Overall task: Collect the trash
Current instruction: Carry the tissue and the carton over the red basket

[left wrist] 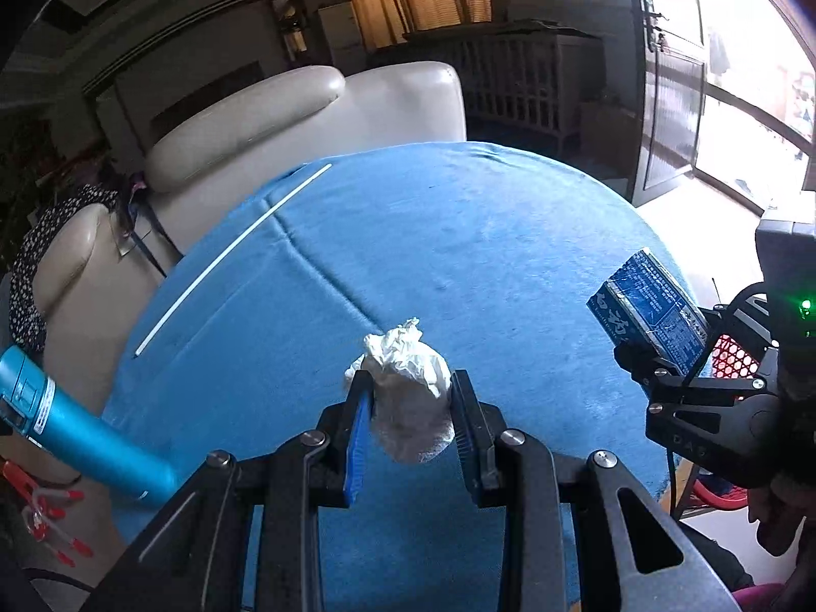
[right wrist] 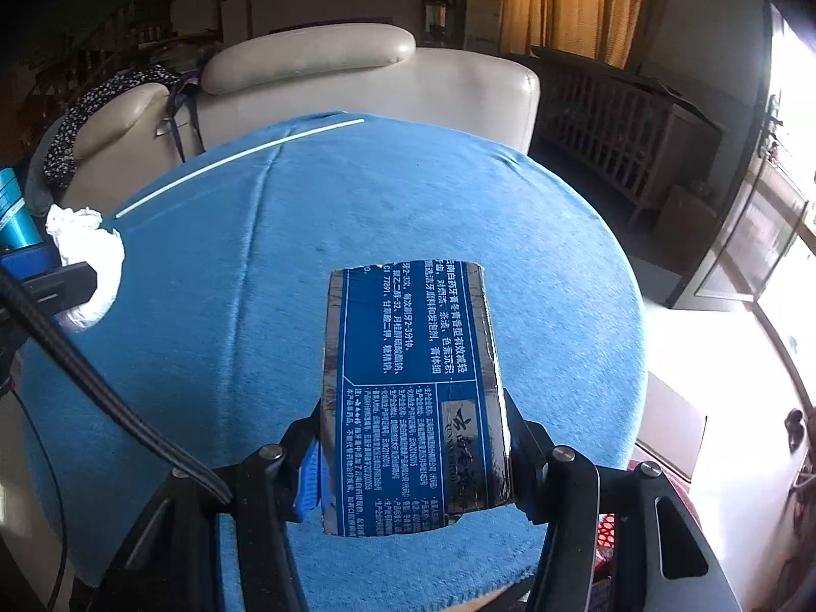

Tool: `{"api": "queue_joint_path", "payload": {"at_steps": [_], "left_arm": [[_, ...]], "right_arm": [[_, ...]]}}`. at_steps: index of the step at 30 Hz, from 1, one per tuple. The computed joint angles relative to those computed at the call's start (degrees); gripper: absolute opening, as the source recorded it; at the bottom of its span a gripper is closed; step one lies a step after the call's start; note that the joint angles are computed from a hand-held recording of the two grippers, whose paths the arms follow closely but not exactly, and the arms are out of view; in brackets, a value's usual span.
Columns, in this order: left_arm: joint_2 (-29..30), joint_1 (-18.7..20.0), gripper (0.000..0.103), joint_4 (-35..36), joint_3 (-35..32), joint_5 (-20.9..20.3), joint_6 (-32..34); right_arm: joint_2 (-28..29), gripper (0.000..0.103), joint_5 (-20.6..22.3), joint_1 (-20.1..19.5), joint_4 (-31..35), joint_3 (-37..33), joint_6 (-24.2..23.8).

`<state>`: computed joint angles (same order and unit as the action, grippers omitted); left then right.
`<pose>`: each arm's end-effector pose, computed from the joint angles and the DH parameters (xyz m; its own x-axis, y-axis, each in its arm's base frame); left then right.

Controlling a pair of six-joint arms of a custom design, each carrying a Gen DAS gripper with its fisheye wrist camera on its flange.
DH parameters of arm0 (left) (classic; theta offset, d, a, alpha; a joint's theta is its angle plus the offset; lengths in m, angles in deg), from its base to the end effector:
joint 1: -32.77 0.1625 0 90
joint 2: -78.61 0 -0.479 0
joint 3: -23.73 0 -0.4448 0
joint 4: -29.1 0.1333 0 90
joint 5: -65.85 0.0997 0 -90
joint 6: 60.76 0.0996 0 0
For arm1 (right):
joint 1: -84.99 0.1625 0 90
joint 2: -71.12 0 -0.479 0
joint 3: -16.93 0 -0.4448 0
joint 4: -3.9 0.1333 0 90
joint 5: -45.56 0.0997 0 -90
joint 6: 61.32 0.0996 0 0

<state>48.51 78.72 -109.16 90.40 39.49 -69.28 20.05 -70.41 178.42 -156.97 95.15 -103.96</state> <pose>-0.4507 -0.7859 0.1146 -0.5413 0.0720 -0.8377 0.6074 0.7225 -0.3304 0.1392 -0.8239 0.3363 -0.6442 -0.3060 0.7010 -0.6520 0.6989 -0.2940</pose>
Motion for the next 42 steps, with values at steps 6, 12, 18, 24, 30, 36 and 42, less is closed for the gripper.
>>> {"api": "queue_joint_path", "payload": {"at_steps": [6,12,18,24,30,36,42], "left_arm": [[2.21,-0.39,0.032,-0.03,-2.78,-1.79,2.79],[4.88,-0.71,0.032,0.43,-6.37,-3.93,5.93],[7.01,-0.92,0.032,1.73,-9.28,-5.88,7.40],[8.88,-1.16,0.032,3.45,-11.91,-7.66,8.65],[10.51,-1.33,0.032,5.29,-14.04,-9.47,9.70],[11.74,-1.51,0.032,7.10,-15.55,-11.30,10.44],[12.66,-1.78,0.032,8.05,-16.49,-13.05,11.67]], "right_arm": [[-0.80,0.060,-0.55,-0.79,0.00,-0.19,1.14],[-1.87,0.060,-1.50,-1.68,-0.32,-0.24,2.41],[-2.92,0.060,-2.65,-2.59,-0.38,-0.19,3.70],[-4.19,0.060,-3.90,-3.63,-0.44,0.33,5.03],[-5.50,0.060,-4.83,-4.78,-0.43,0.96,6.19],[-6.70,0.060,-5.16,-6.01,1.32,1.04,8.73],[-8.04,0.060,-5.89,-7.24,2.50,1.67,10.51]]}}
